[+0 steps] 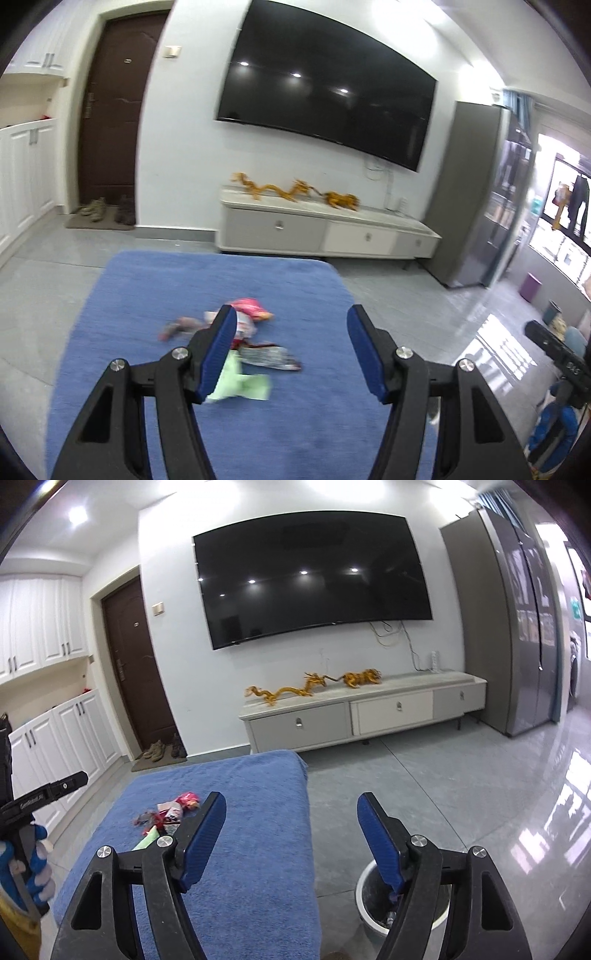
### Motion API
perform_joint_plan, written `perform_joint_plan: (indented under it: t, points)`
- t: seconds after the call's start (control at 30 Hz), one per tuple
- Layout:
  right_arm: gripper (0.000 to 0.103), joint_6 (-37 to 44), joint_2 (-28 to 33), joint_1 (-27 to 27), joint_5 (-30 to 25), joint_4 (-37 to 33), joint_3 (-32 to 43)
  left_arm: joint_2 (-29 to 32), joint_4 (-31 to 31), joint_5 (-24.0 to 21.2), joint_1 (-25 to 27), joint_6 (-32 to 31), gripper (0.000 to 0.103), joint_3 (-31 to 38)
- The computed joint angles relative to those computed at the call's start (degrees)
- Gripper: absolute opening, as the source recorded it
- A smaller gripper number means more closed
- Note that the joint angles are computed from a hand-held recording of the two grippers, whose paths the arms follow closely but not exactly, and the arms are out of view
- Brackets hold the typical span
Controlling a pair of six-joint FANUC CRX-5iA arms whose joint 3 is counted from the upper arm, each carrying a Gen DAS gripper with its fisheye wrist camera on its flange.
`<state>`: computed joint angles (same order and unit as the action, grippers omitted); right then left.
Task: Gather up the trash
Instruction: 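Move both grippers back toward the remaining trash on the table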
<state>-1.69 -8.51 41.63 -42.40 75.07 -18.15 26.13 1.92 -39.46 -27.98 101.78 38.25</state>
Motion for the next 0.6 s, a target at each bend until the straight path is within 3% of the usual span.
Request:
perform_joint_plan:
  t: [0.13,0.27,0.6]
  points:
    - [0.072,1.2,1.1,-0.5,1.5,-0.6,0.9,-2.0,-3.5,0.3,2.2,3.8,0.06,-2.1]
    - [0.072,3.3,2.3,-1.0,2.8,-2.5,2.0,-2.0,-2.1,0.4,4.0,3.3,0.06,-3.2]
    - [0.072,14.2,7.9,-1.9,5.7,-12.6,8.0,3.0,9.7,-3.3,5.8,-7.6,0.06,-4.6]
